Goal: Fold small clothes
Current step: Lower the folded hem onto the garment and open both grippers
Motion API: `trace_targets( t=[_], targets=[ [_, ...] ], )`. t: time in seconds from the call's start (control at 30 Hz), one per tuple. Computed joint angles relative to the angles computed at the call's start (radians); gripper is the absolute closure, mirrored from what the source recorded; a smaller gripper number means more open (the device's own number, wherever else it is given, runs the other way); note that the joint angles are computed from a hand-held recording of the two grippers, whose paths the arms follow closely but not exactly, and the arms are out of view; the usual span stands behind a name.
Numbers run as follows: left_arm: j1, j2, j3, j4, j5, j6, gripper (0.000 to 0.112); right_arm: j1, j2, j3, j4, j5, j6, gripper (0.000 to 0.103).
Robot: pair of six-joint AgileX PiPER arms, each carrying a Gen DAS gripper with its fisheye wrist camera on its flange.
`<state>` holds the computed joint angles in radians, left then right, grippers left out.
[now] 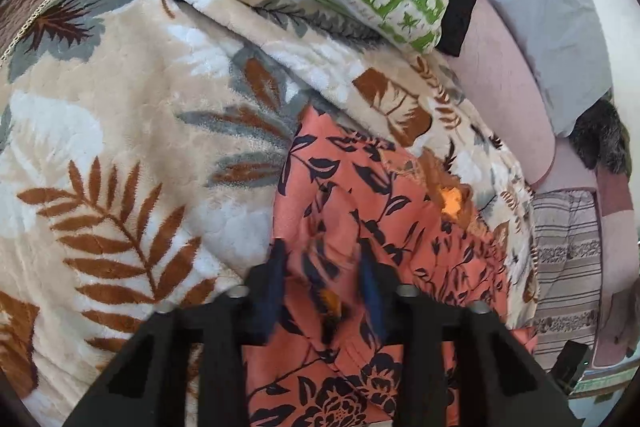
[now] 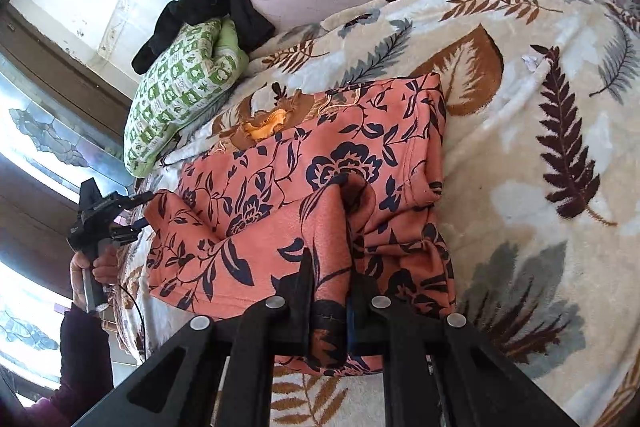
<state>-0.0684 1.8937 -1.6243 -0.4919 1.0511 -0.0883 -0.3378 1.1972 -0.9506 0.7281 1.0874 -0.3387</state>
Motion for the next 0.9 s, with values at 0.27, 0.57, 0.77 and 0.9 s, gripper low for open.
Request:
trace_targets(
  t=[0.27, 0.57, 0.77, 0.9],
  targets=[
    [0.046, 0.073, -0.191, -0.114, 0.098, -0.015, 0.103, -0.031, 0.169, -0.18, 0.093, -0.104, 0.017, 0.093],
    [0.049, 0.19, -0.303, -0.023, -0.133, -0.283, 0.073, -0.021, 0.454, -0.337, -0.045, -0.48, 0.4, 0.08],
    [-0.052, -0.181, 0.176, 0.132, -0.438, -0.296, 0.051, 0.009, 0.288, -0.165, -0.007, -0.497, 0.168, 0.03],
    [-0.224, -0.341, 0.36, 0.392, -0.454, -0.541, 0.043, 0.229, 0.24, -0.175, -0.188, -0.432, 0.228, 0.032]
  ],
)
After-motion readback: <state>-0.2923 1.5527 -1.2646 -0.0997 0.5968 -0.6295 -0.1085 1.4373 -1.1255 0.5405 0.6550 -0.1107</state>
